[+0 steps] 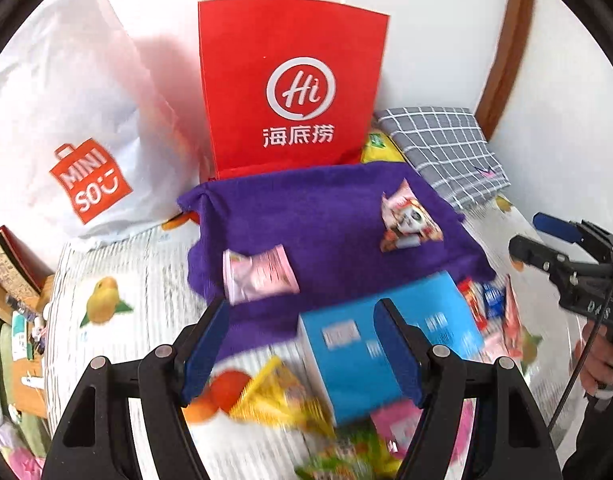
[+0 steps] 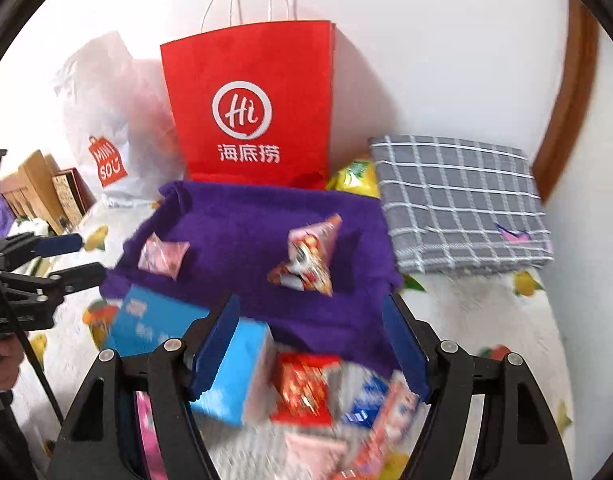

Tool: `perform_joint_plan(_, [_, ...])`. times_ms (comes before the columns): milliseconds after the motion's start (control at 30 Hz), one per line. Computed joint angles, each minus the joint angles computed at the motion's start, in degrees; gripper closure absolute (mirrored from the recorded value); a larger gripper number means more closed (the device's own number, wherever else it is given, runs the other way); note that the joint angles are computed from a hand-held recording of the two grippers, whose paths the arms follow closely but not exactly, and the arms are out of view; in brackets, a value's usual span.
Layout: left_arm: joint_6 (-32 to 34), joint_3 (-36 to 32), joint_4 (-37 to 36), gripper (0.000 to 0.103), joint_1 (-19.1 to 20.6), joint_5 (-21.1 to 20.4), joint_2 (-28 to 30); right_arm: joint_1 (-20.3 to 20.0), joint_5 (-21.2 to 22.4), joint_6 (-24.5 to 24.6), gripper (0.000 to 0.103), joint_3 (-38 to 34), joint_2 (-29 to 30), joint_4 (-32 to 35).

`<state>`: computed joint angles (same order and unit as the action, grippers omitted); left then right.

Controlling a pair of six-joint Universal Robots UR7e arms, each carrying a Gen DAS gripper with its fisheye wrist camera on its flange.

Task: Organize snacks
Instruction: 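Grasp the pink 'TOY' stick snack with the right tool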

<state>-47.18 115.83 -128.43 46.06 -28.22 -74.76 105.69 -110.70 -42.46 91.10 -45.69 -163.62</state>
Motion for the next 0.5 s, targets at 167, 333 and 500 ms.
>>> perform_joint_plan(167, [-9.6,3.6,7.6,0.031,-4.0,0.3,-2.7,-1.6,-0.1,0.7,0.03,5.2,-4.6,-2.6])
perform_joint_plan(333, [-15.4,7.3,9.5,0.031,-6.6,0.1,-4.4,-3.6,0.1,0.6,0.03,10.2,-7.9,-3.5])
perform_joint_plan(500, [-21.4,10.5,12.6,0.031,-8.1,-0.6,-6.1,-5.9,-1.7,-1.2,0.036,13.5,-7.5,-9.2])
